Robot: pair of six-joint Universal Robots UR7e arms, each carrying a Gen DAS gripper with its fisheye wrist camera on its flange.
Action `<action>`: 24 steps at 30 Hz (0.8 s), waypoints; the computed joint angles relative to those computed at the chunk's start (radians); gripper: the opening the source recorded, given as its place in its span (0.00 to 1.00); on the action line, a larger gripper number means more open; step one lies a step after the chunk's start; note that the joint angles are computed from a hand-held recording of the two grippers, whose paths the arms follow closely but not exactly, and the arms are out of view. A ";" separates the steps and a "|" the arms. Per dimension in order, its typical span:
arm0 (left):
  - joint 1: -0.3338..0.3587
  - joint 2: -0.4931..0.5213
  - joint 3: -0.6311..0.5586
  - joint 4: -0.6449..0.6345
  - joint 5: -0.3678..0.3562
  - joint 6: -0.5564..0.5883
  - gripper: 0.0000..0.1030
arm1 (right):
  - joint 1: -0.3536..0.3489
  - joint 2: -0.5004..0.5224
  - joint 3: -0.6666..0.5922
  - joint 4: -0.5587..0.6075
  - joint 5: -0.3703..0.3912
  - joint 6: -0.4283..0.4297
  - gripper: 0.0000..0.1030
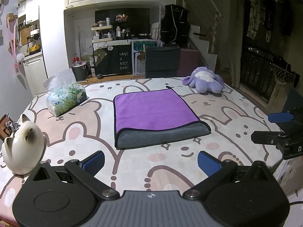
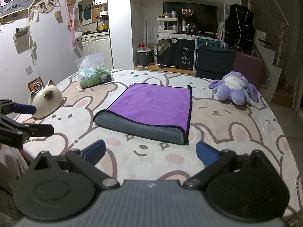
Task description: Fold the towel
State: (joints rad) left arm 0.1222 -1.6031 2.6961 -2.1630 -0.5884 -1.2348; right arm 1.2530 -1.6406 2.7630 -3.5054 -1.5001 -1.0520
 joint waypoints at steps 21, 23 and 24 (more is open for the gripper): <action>0.089 0.066 -0.013 -0.190 0.063 0.172 1.00 | 0.010 -0.001 -0.034 0.013 0.011 0.050 1.00; 0.104 0.083 -0.013 -0.238 0.071 0.212 1.00 | 0.013 0.012 -0.039 -0.001 0.015 0.050 1.00; 0.113 0.090 -0.012 -0.269 0.071 0.234 1.00 | 0.010 0.014 -0.038 -0.008 0.021 0.047 1.00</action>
